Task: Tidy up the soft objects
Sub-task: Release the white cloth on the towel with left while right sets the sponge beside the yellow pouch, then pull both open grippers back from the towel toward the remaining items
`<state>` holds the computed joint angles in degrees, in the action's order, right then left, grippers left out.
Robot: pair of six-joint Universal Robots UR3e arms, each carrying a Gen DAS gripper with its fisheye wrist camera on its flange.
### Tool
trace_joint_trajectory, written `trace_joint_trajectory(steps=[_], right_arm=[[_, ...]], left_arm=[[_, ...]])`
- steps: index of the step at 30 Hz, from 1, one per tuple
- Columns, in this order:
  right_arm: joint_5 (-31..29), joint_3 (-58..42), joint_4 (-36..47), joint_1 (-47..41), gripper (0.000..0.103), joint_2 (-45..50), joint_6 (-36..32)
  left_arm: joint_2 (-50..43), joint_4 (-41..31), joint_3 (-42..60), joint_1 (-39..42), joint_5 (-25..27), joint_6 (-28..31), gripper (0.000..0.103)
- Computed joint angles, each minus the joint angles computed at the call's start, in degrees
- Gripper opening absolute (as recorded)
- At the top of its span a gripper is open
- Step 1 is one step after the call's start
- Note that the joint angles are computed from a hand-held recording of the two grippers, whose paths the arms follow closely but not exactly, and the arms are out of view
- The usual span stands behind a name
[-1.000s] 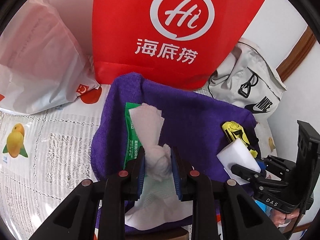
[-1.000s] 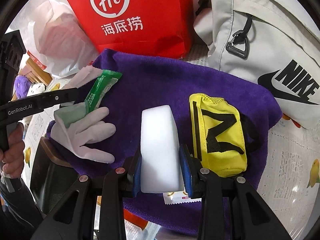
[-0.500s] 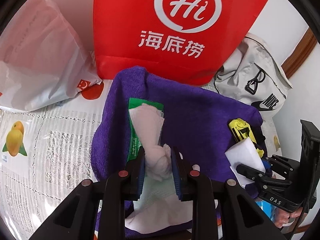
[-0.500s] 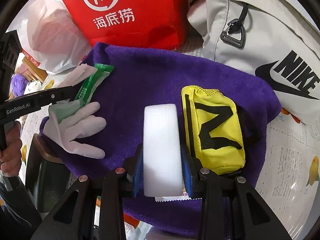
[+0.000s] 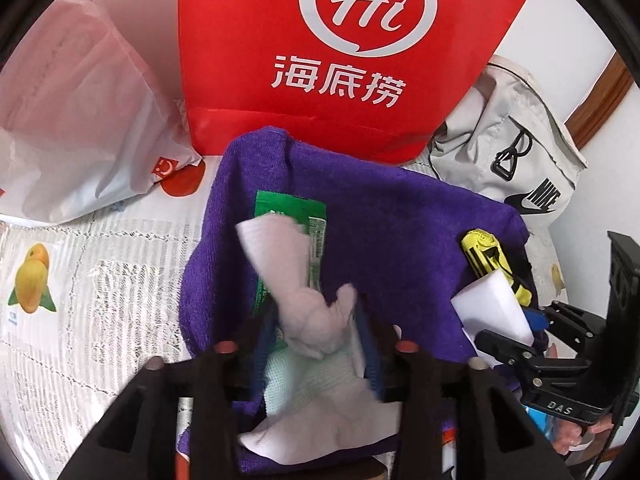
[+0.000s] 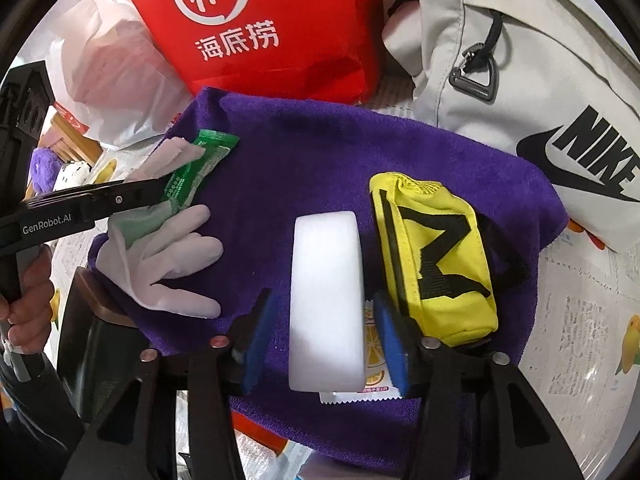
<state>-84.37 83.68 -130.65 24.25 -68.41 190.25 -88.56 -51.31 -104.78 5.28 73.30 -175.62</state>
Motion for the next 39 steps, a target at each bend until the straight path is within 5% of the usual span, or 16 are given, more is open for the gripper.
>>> trace_joint_trajectory(steps=[22,36,39], right_arm=[[-3.8,5.1,-4.4,-1.3,0.054,-7.0,2.4],[-3.3,10.3,-12.1,0.6,0.054,-13.2,5.4],[-6.8,11.2,-11.1,3.4,0.054,-15.8,8.1]], left_arm=[[10.1,6.8,-5.4,2.4,-0.9,-2.0,0.055],[14.0,0.3,0.1,-4.3,5.8,-1.9,0.055],[15.9,-1.0,1.0,-5.8,6.0,-3.8,0.055]])
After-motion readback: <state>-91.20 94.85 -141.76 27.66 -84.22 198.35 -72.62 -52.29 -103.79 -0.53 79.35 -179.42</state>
